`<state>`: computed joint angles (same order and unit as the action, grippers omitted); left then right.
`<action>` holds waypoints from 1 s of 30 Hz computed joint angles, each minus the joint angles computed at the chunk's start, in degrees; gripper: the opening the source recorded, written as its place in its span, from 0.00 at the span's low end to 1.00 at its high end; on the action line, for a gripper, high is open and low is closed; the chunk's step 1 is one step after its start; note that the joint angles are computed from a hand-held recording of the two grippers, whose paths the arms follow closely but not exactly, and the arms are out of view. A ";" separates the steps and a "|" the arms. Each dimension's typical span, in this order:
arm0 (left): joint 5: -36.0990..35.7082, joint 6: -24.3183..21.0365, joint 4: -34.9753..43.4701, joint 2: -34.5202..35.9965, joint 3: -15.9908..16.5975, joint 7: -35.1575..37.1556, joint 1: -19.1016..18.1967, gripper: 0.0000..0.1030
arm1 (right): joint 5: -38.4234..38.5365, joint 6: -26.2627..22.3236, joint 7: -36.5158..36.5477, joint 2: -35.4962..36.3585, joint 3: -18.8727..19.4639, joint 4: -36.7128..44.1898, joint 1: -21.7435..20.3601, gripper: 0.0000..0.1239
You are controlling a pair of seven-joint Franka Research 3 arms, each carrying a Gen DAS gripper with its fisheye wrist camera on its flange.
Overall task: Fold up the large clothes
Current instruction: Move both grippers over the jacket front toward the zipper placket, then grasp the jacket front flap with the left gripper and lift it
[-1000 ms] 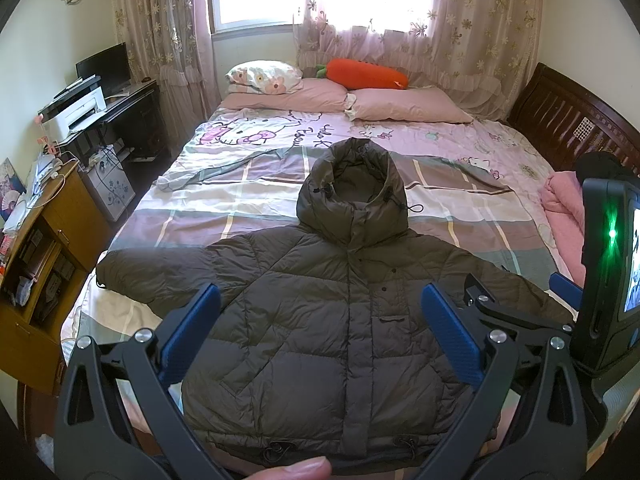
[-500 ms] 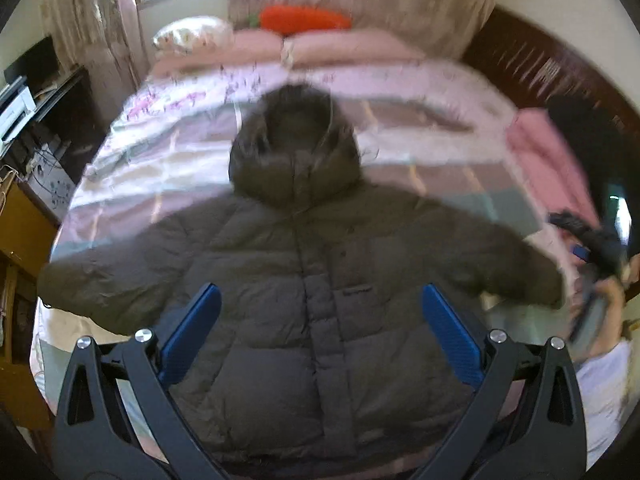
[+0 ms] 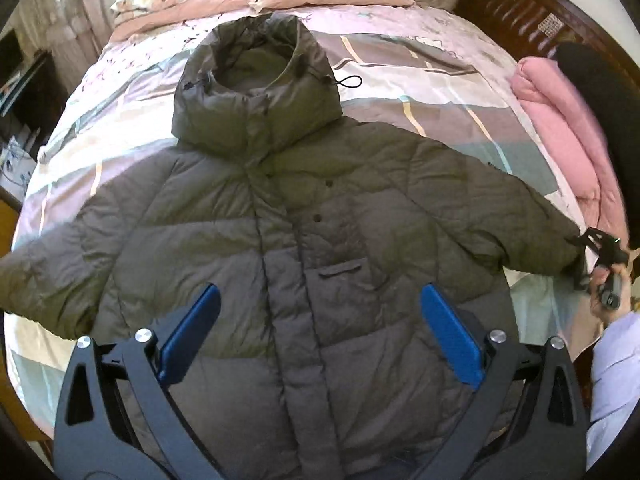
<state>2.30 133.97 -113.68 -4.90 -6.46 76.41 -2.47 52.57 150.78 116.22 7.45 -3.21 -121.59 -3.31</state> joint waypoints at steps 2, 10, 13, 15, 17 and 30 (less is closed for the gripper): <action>1.87 -1.56 1.19 0.89 -0.18 -0.93 0.16 0.98 | -0.37 4.88 -2.74 -1.62 0.75 0.66 1.16 0.09; 2.09 -2.99 4.28 3.46 1.89 -6.39 3.57 0.98 | 5.31 0.89 -36.88 -6.15 6.61 14.23 11.11 0.11; 1.13 -3.18 5.13 4.52 2.49 -6.25 4.86 0.98 | 2.66 -11.28 -41.63 -2.24 8.35 20.95 14.68 0.41; 0.11 -3.17 5.24 5.18 2.64 -5.66 5.53 0.98 | -1.42 -13.00 -42.10 -0.97 9.31 22.78 16.85 0.58; -1.79 -3.33 5.50 6.28 2.84 -4.52 6.29 0.98 | -5.40 -11.57 -41.81 -1.20 9.71 22.86 18.62 0.63; -33.23 -6.50 9.88 19.34 -1.52 10.03 12.40 0.96 | -22.76 -13.61 -9.11 7.93 7.37 25.83 20.05 0.73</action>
<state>-30.93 127.47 -103.79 14.44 -7.98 86.44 9.93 29.81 137.17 107.11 15.38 4.15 -95.75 16.73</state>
